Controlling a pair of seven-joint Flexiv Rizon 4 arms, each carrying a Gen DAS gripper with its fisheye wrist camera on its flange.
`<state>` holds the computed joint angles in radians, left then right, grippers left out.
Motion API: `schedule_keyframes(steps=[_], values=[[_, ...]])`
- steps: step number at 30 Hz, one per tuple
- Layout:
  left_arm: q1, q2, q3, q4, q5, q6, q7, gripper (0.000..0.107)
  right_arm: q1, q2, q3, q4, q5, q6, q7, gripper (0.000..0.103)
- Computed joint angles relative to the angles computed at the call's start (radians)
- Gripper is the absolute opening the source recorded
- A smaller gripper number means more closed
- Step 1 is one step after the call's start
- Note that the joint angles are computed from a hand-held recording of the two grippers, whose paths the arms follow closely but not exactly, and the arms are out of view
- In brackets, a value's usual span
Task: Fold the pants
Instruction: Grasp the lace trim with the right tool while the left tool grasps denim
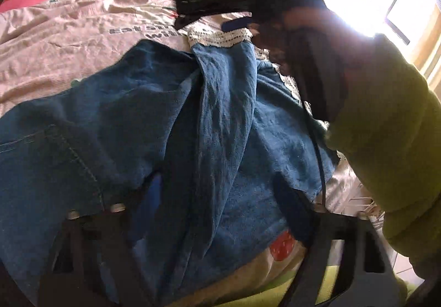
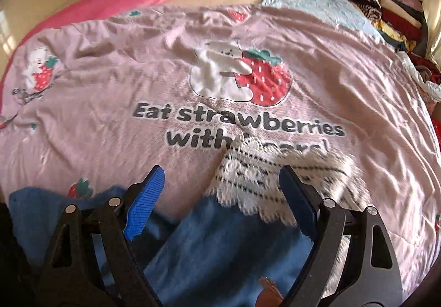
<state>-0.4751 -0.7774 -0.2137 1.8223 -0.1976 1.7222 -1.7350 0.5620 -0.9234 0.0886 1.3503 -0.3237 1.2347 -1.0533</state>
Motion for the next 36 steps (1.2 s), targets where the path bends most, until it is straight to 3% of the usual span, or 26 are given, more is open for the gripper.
schedule_keyframes(steps=[3,4,5,8,10,17,19,20,21,22,25,28,30,36], values=[[0.007,-0.005,-0.005,-0.005,0.007,-0.009,0.011,0.061,0.009,-0.037,-0.016,-0.05,-0.001,-0.046,0.025,0.079],[0.008,-0.005,-0.004,-0.004,0.009,-0.01,0.014,0.06,0.014,-0.048,-0.026,-0.061,-0.006,-0.055,0.034,0.074],[0.015,-0.006,-0.012,-0.005,0.011,-0.011,0.019,0.06,0.013,-0.057,-0.028,-0.069,-0.007,-0.063,0.038,0.051],[0.033,-0.009,-0.032,0.001,0.018,-0.001,0.026,0.06,-0.004,-0.053,-0.029,-0.043,0.005,-0.013,0.053,0.018],[0.034,-0.009,-0.033,0.002,0.02,0.003,0.03,0.062,-0.024,-0.022,-0.015,0.015,0.02,0.067,0.047,0.009],[0.043,-0.013,-0.045,0.001,0.024,0.027,0.034,0.063,-0.04,0.16,-0.053,0.316,0.052,0.326,0.1,0.006],[0.028,-0.015,-0.024,-0.007,0.024,0.031,0.038,0.058,-0.013,0.213,-0.101,0.404,0.064,0.391,0.124,0.006],[0.012,-0.016,-0.006,-0.01,0.024,0.04,0.039,0.05,0.006,0.239,-0.132,0.448,0.072,0.418,0.136,0.006],[-0.006,-0.016,0.015,-0.012,0.022,0.046,0.039,0.028,0.017,0.253,-0.15,0.471,0.077,0.432,0.143,0.006],[-0.017,-0.013,0.026,-0.01,0.019,0.046,0.038,0.014,0.032,0.279,-0.172,0.512,0.087,0.452,0.152,0.006],[0.012,-0.012,-0.006,0.007,0.028,0.06,0.045,0.013,0.042,0.335,-0.189,0.602,0.112,0.487,0.156,0.006],[-0.01,0.003,0.023,0.023,0.026,0.073,0.045,0.012,0.058,0.382,-0.207,0.683,0.142,0.521,0.154,0.006],[-0.033,0.018,0.05,0.034,0.023,0.071,0.05,0.006,0.042,0.41,-0.185,0.731,0.166,0.546,0.15,0.006],[-0.062,0.058,0.07,0.075,0.033,0.084,0.072,0.006,-0.04,0.465,-0.079,0.842,0.221,0.596,0.14,0.006]])
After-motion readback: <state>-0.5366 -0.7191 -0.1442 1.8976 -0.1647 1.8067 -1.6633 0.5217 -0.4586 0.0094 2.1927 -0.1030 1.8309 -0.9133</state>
